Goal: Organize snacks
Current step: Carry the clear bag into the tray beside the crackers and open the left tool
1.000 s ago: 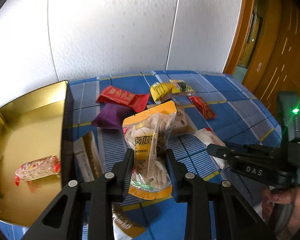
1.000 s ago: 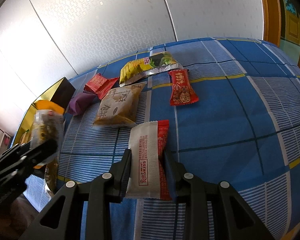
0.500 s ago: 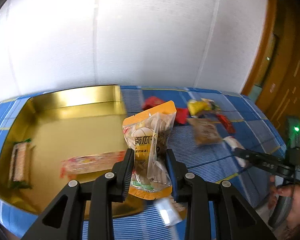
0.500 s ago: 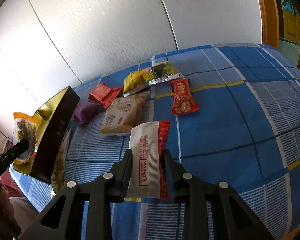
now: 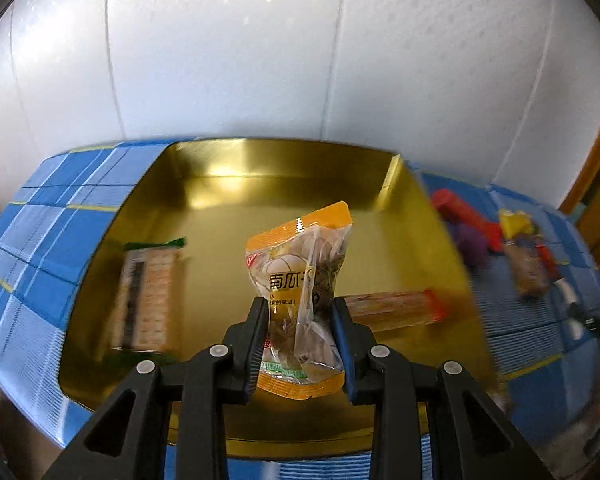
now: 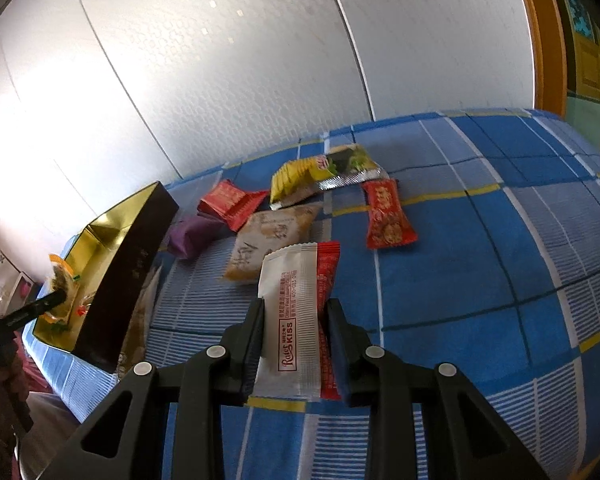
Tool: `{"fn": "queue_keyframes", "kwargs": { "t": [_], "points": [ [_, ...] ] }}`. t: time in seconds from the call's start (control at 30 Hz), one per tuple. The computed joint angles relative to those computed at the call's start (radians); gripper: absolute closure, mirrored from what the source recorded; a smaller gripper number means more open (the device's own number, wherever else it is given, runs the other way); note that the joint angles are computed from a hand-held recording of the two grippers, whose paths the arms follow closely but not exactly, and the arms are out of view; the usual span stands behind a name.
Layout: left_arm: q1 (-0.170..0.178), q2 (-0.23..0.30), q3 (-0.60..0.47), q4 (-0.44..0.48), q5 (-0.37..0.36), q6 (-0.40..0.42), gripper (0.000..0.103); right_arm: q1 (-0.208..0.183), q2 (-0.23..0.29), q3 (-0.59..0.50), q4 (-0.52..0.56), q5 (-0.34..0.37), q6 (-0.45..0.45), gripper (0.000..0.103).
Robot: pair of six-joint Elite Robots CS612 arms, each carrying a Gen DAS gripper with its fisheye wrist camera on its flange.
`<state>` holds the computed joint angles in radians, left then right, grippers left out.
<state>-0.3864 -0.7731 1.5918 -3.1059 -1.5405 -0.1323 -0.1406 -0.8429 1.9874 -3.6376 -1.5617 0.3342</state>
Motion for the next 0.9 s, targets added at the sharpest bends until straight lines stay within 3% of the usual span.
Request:
{"fn": "queue_keyframes", "kwargs": {
  "t": [0.43,0.5,0.57,0.9],
  "points": [
    [-0.006,0.034,-0.016,0.016,0.158,0.067,0.069,0.007,0.009,-0.012,-0.005,-0.013,-0.015,0.073],
    [-0.013,0.037,-0.014,0.013,0.211,0.070,0.065,0.007,0.009,-0.011,-0.006,-0.015,-0.014,0.073],
    [-0.011,0.038,-0.015,0.023,0.230,0.047,0.052,0.006,0.010,-0.010,-0.014,-0.015,-0.009,0.073],
    [0.036,0.025,0.020,-0.065,0.062,-0.103,0.049,0.009,0.011,-0.006,-0.065,-0.030,-0.012,0.073]
  ]
}}
